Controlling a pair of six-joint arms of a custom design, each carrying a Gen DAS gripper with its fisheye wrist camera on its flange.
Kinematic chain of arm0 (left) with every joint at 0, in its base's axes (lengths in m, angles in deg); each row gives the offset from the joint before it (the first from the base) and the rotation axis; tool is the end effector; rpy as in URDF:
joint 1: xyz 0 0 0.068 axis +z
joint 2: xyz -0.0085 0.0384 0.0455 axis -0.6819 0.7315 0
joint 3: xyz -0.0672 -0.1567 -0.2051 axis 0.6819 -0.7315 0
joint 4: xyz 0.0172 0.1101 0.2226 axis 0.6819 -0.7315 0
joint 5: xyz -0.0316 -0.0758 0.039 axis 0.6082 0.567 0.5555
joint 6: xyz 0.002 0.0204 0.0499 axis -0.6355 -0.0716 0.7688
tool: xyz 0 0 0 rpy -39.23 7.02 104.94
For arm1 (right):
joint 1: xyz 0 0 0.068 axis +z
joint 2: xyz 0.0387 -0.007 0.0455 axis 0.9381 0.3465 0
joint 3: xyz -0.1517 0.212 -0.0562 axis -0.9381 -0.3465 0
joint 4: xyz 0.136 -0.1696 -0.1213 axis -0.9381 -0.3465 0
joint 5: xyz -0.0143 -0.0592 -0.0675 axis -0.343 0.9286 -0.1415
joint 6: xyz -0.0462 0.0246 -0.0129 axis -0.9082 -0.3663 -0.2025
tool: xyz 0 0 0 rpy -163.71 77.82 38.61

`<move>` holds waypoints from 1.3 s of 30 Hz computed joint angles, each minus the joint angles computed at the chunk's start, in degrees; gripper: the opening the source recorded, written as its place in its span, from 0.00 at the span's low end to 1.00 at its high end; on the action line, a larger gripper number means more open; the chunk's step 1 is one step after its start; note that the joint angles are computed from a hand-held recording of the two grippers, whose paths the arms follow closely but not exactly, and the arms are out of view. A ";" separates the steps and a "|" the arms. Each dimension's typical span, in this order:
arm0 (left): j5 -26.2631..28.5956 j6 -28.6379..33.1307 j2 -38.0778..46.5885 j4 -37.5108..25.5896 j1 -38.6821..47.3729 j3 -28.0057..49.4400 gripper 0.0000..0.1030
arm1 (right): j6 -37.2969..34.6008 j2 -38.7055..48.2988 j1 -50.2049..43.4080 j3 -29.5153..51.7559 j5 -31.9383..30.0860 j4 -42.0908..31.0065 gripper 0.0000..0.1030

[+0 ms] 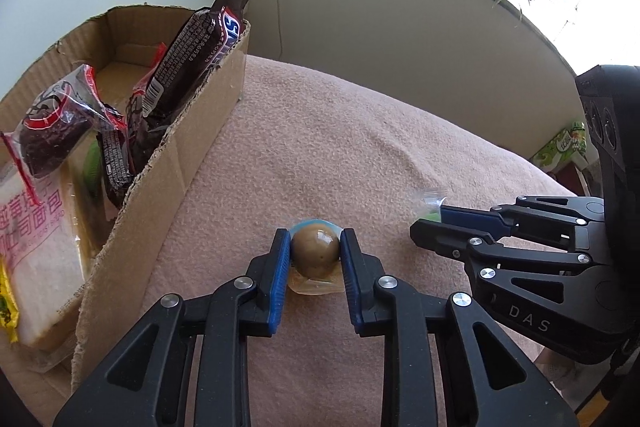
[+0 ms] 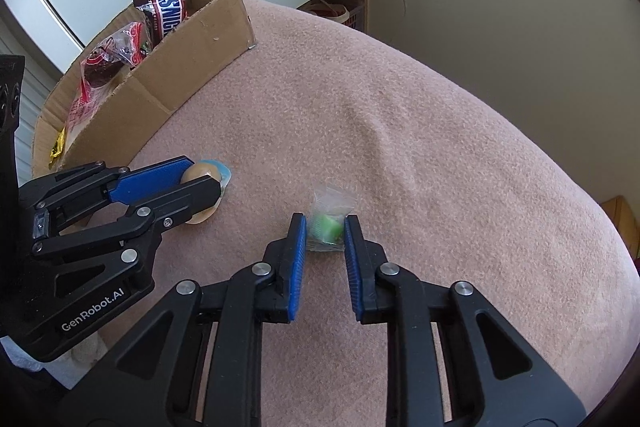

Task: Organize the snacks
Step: 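Grasp the egg sweet with the left tool while the right tool grasps the green candy, then carry the egg sweet with the left tool and the green candy with the right tool into the box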

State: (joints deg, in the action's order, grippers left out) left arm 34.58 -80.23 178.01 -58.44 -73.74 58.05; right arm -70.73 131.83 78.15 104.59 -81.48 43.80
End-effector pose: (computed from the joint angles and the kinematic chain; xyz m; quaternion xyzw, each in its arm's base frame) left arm 0.3234 -0.2012 0.0481 0.2112 0.9241 -0.1976 0.2497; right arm 0.3156 0.0487 0.0366 -0.0140 0.9764 0.0573 0.2078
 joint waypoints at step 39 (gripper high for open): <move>8.17 9.64 -16.57 -6.88 20.87 -7.12 0.23 | 8.10 -6.93 14.82 17.96 2.75 -17.70 0.19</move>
State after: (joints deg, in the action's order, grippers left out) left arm 42.75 -70.59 161.45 -65.32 -52.87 50.93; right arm -62.63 124.90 92.97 122.55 -78.73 26.10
